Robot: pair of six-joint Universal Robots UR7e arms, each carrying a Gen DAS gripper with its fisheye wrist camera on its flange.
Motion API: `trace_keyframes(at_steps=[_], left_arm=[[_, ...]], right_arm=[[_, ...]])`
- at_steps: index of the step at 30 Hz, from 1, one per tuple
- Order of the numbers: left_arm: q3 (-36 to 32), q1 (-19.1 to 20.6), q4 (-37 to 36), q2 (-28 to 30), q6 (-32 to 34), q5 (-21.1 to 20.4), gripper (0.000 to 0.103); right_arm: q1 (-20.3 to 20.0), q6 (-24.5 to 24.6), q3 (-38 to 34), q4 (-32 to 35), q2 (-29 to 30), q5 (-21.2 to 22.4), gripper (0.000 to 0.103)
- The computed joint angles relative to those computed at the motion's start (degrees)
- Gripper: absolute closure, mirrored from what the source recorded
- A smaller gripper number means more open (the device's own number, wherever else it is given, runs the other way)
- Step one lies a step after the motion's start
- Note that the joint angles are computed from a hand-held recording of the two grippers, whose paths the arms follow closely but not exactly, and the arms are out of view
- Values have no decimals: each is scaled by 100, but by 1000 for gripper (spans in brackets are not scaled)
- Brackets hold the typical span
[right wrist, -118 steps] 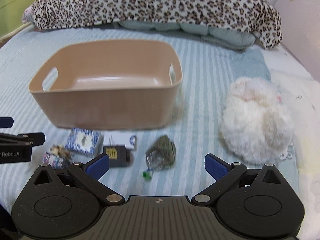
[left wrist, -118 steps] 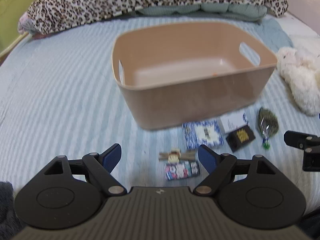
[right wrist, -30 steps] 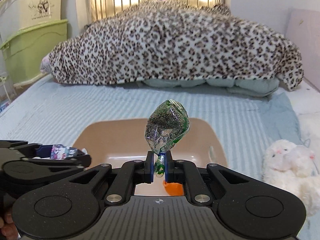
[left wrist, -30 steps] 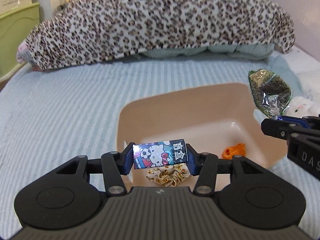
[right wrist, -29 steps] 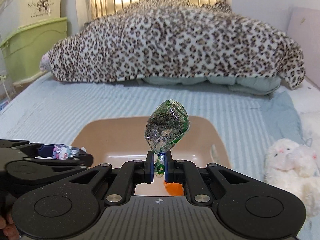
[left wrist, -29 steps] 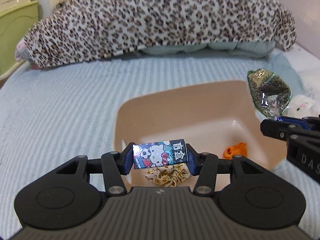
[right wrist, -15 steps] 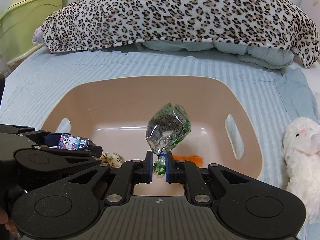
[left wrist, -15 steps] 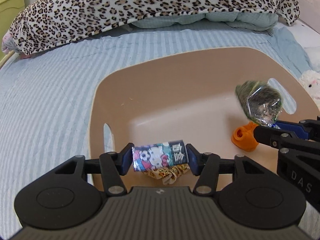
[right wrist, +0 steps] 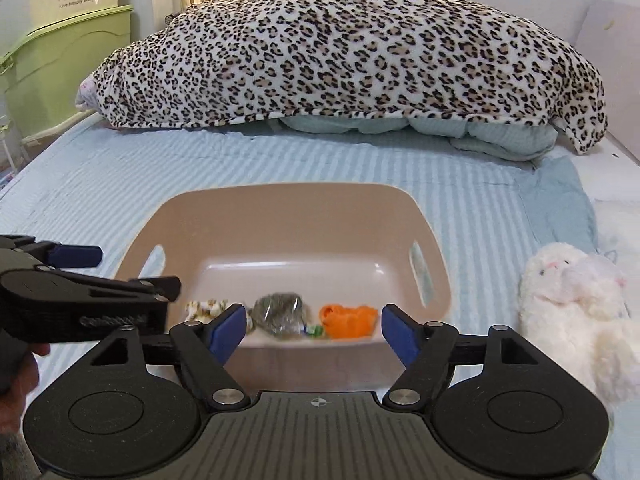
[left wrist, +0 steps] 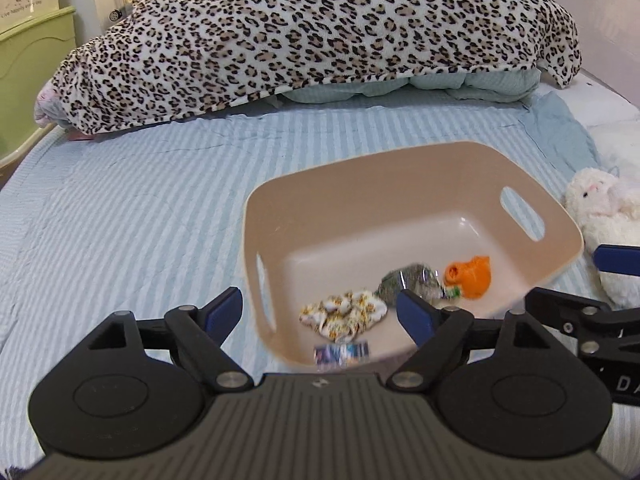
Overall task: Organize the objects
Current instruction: 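Lift both items over the basket and open both tools to release them, then grasp the wooden figure with the left tool while the right tool grasps the black box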
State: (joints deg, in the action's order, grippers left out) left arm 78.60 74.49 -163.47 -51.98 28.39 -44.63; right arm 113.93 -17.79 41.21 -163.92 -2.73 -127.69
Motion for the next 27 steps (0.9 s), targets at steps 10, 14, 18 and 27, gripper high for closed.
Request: trace_keyframes(at_steps=[10,14,18,27], left_arm=[[1037,-36,148,-644,-340,110,18],[1195,40,472,-747,-615,100,18],[1286,118,597,-746,-734,141,18],[1217,356,1292,-613,-1209,53,18]], right_arm=[[49,411,1515,-75,-820,-175,11],[16,666,1839,96,-934,-194,10],[-53,906,2051,284,-988,-181,10],[-221,1176,1860,844,-800,-174,10]])
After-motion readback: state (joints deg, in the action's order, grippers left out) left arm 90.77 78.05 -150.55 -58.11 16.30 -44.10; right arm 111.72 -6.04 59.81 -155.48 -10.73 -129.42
